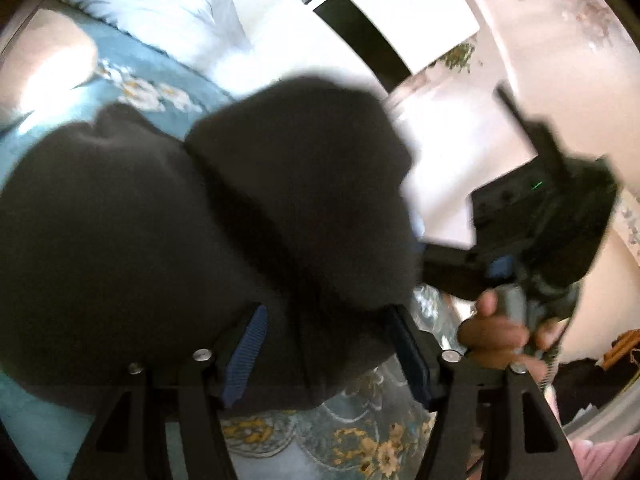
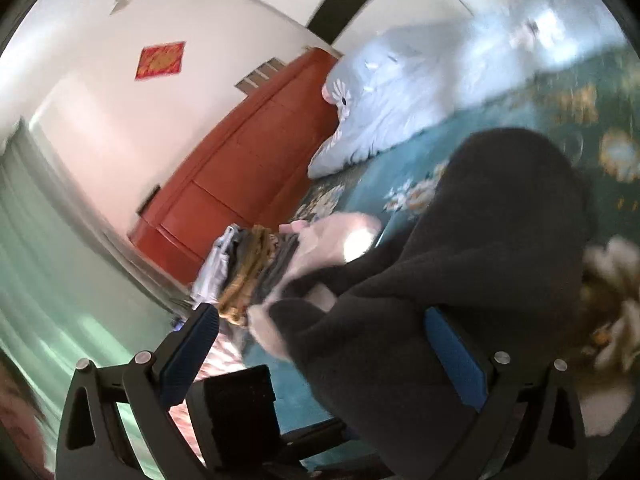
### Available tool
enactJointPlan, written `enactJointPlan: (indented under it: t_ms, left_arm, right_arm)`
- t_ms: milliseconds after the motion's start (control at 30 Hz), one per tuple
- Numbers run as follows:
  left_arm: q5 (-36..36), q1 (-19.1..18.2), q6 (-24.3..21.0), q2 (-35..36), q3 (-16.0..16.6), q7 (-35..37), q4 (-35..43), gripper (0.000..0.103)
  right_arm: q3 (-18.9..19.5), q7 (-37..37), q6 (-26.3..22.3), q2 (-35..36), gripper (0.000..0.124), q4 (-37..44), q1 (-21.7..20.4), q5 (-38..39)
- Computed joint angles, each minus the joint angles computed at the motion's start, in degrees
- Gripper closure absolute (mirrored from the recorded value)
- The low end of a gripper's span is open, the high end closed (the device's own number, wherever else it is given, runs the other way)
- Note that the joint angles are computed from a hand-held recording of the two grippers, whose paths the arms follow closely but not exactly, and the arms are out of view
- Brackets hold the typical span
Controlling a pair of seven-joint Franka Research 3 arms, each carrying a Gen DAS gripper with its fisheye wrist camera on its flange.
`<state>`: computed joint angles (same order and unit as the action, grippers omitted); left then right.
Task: Fold clothes
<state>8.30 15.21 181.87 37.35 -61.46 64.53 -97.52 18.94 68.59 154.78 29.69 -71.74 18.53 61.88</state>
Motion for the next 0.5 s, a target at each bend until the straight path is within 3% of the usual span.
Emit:
enactJointPlan:
  t_ms: [167, 300, 333, 400, 500]
  left_arm:
    - [0.8, -2.3, 4.2, -0.7, 3.3, -4.6, 1.6, 0.028]
    - [1.3, -6.6, -1.3, 0.1, 6.5, -4.5, 8.3, 0.026]
    - [0.0, -9.0, -2.3, -0.2, 8.7, -3.8, 10.1, 0.026]
    - [-0.6, -16.1, -6.5, -1.8, 17.2, -7.3, 14.8, 0.026]
    - [-1.1, -21.7, -10.7, -1.3, 23.3, -8.1, 19.7, 0.026]
  right_arm:
    - [2.6, -6.4, -0.4, -0.8, 0.021, -1.9, -2.6, 8.5]
    - [3.3, -13.8, 0.0, -2.4, 0.021, -3.7, -4.0, 16.8]
    - [3.2, -15.2, -0.1, -2.8, 0.021, -4.3, -4.3, 19.0]
    - [2.8, -17.0, -0.7, -3.5, 0.021, -5.7, -5.0, 23.8]
    - [1.6, -21.0, -1.3, -5.9, 0.021, -8.9, -5.6, 29.7]
